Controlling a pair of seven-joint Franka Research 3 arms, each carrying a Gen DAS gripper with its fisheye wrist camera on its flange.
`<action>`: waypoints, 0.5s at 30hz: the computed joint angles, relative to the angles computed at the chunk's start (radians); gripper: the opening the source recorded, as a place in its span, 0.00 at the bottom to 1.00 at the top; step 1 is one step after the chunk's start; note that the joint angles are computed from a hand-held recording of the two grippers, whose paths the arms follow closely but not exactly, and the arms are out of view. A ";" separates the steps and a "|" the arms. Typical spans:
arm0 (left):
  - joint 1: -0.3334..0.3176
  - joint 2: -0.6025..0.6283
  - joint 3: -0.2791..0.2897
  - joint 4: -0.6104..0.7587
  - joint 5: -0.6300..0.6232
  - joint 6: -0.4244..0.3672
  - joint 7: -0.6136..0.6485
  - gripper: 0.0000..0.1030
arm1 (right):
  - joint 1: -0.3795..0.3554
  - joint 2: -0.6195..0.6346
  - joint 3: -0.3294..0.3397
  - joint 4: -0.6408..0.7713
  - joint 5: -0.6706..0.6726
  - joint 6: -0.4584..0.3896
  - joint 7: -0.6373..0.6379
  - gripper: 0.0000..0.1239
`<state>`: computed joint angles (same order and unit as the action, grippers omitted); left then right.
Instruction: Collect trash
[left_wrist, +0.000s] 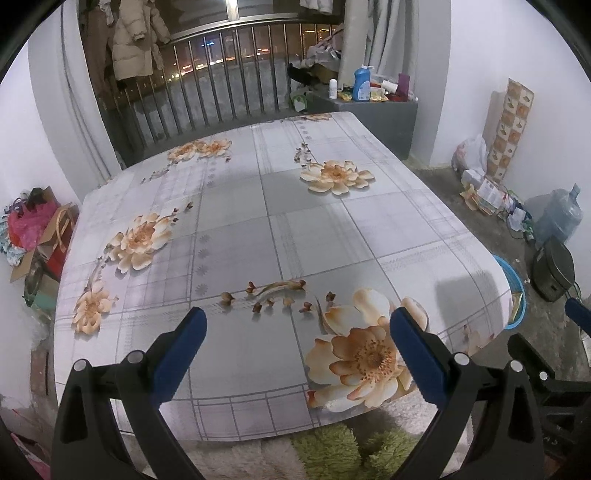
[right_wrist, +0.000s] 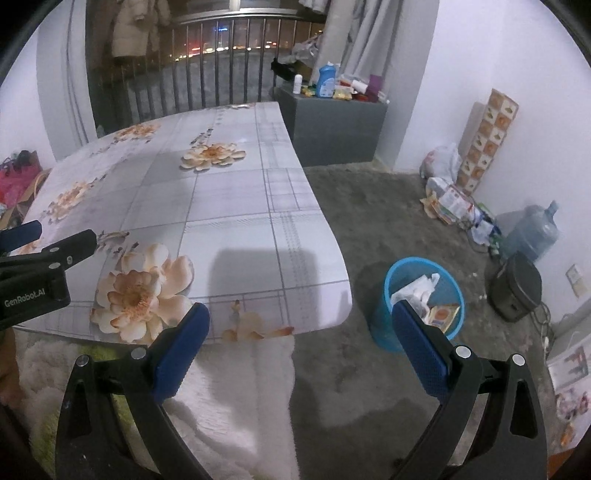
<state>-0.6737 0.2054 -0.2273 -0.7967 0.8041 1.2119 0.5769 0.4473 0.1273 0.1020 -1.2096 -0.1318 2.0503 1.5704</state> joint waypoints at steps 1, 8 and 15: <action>0.001 0.001 0.000 0.001 -0.002 0.000 0.000 0.94 | 0.000 0.001 0.000 0.000 -0.001 -0.002 0.000 0.77; 0.006 -0.004 0.000 -0.008 -0.010 0.004 -0.004 0.94 | 0.002 0.002 0.000 0.002 -0.005 -0.013 0.002 0.77; 0.014 -0.012 -0.006 -0.022 -0.012 0.006 -0.014 0.94 | 0.003 0.001 0.000 0.002 -0.006 -0.015 0.004 0.77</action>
